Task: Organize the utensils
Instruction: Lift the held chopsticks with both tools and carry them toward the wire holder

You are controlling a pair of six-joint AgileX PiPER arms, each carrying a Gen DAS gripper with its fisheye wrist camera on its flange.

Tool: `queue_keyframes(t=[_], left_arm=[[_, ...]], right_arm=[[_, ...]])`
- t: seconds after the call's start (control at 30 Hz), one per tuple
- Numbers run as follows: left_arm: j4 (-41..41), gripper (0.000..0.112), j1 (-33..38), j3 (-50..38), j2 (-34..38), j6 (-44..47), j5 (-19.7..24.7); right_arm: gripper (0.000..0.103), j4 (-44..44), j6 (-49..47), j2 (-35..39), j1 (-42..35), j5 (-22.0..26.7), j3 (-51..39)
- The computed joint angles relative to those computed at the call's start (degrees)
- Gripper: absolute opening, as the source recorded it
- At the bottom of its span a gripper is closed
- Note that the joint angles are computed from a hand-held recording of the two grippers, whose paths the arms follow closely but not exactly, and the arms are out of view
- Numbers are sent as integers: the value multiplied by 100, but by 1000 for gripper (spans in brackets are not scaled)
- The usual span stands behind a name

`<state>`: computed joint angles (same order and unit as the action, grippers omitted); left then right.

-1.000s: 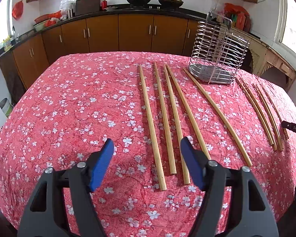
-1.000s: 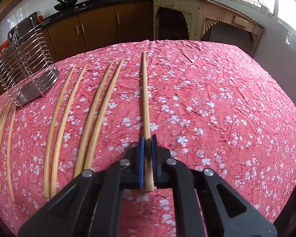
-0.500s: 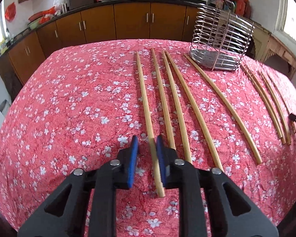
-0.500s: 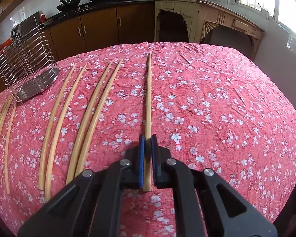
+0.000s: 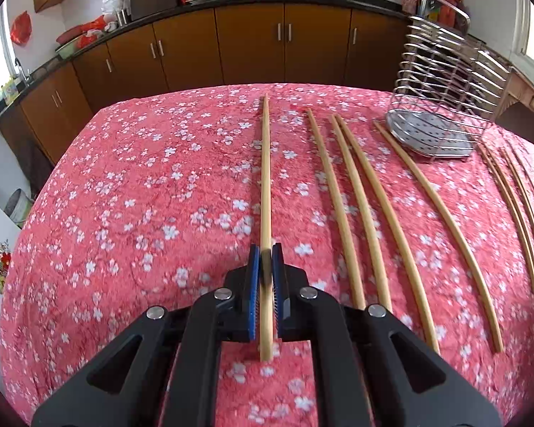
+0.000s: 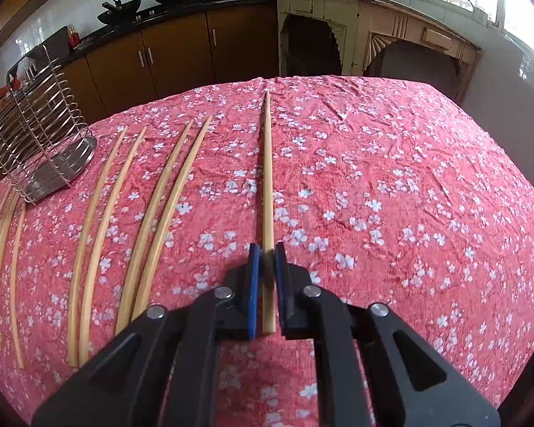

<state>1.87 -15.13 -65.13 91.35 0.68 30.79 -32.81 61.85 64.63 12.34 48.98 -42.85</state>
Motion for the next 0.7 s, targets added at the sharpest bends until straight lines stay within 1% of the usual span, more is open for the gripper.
queue_keyframes(t=[0.1, 0.27, 0.37, 0.4, 0.47, 0.67, 0.7], left_arm=[[-306, 8, 51, 379, -282, 413, -84], [-219, 8, -50, 867, -630, 312, -296], [-147, 8, -86, 970, -711, 186, -331], [-119, 8, -105, 992, -727, 147, -335], [24, 8, -187, 1052, -792, -47, -326], [445, 8, -355, 1092, -826, -477, -316], [488, 8, -371, 1092, -823, -522, -317]], right_arm=[[19, -149, 253, -144, 331, 151, 128], [19, -324, 597, -301, 694, 366, 264], [17, -389, 742, -378, 788, 409, 335], [14, -440, 853, -382, 876, 451, 356], [12, -402, 856, -435, 865, 456, 371], [12, -378, 855, -489, 892, 492, 384], [10, -381, 822, -480, 897, 497, 375]])
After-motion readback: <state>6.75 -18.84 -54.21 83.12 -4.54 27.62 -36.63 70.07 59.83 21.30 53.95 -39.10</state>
